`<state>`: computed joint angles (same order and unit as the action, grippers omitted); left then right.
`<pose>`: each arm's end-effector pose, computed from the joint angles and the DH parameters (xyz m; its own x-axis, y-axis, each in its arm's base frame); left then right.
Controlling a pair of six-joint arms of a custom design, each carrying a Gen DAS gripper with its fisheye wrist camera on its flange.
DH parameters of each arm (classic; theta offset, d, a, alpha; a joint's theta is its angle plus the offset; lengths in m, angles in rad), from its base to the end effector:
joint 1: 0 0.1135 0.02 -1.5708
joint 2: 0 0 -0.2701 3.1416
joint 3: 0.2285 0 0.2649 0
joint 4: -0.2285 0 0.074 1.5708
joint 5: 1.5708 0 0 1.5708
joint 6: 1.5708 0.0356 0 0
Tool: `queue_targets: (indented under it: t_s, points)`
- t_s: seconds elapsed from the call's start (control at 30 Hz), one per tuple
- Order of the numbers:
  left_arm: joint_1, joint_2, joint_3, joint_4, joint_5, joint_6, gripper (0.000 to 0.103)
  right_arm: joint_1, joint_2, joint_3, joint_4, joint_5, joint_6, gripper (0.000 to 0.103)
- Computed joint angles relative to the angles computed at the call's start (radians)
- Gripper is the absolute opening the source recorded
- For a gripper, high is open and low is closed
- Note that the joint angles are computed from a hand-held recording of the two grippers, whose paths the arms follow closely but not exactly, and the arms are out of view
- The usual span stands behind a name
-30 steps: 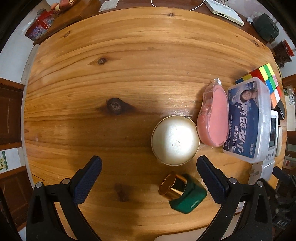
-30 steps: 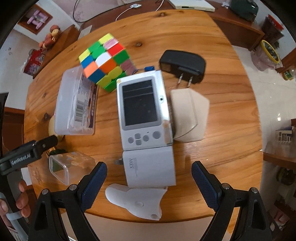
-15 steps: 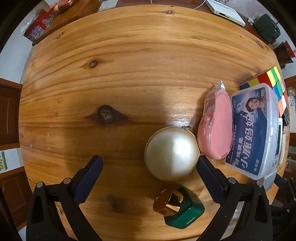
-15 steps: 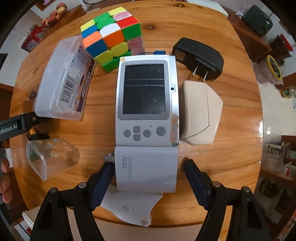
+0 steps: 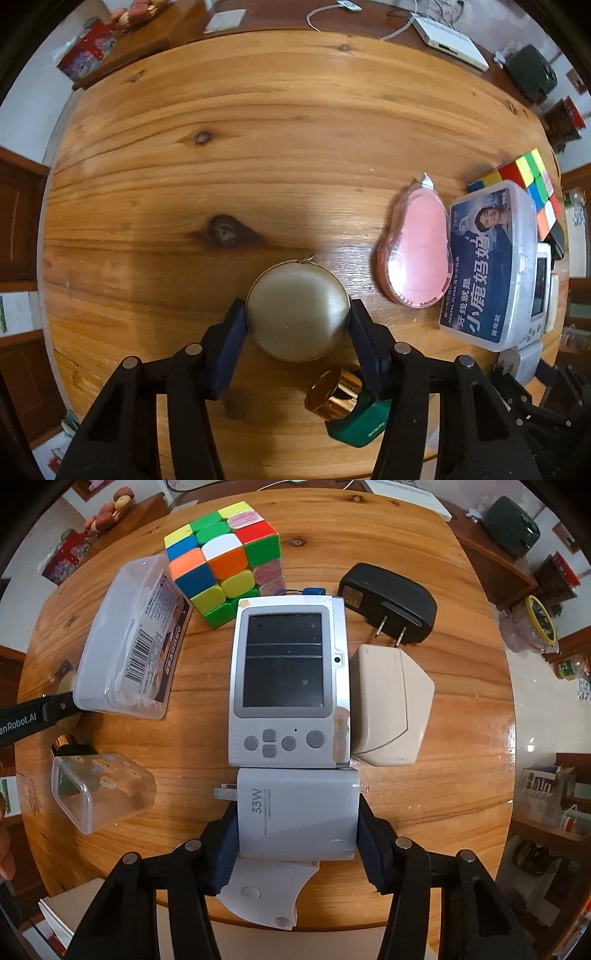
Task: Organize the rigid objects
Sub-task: 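Carry the compact into the white tray and open the left gripper while the right releases the charger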
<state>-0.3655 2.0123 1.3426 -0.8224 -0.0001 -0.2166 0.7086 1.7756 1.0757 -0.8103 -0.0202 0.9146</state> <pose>0.3582 -0.1371 0.1353 -0.9861 0.1473 -0.0768 0.1490 0.9887 -0.0168 0.2407 0.2072 0.1483 -0.9786 0.2045 -0.0210 0.2030 0.9773 0.0603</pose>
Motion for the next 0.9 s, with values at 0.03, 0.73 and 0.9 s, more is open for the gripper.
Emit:
queue_targets:
  t_s: [0.03,0.73,0.9]
  points:
    - [0.006,-0.017,-0.013,0.011,0.009,-0.008,0.058,-0.002,-0.011,-0.015,0.018,-0.009,0.009,0.056]
    - [-0.113,-0.841,-0.081,-0.416,-0.012,-0.063,0.058,0.303,-0.550,0.022,-0.339,0.323,0.258,0.056]
    - [-0.296,-0.982,-0.105,-0.513,-0.090,-0.221,0.059,0.557,-0.606,0.086,-0.502,0.430,0.439,0.056]
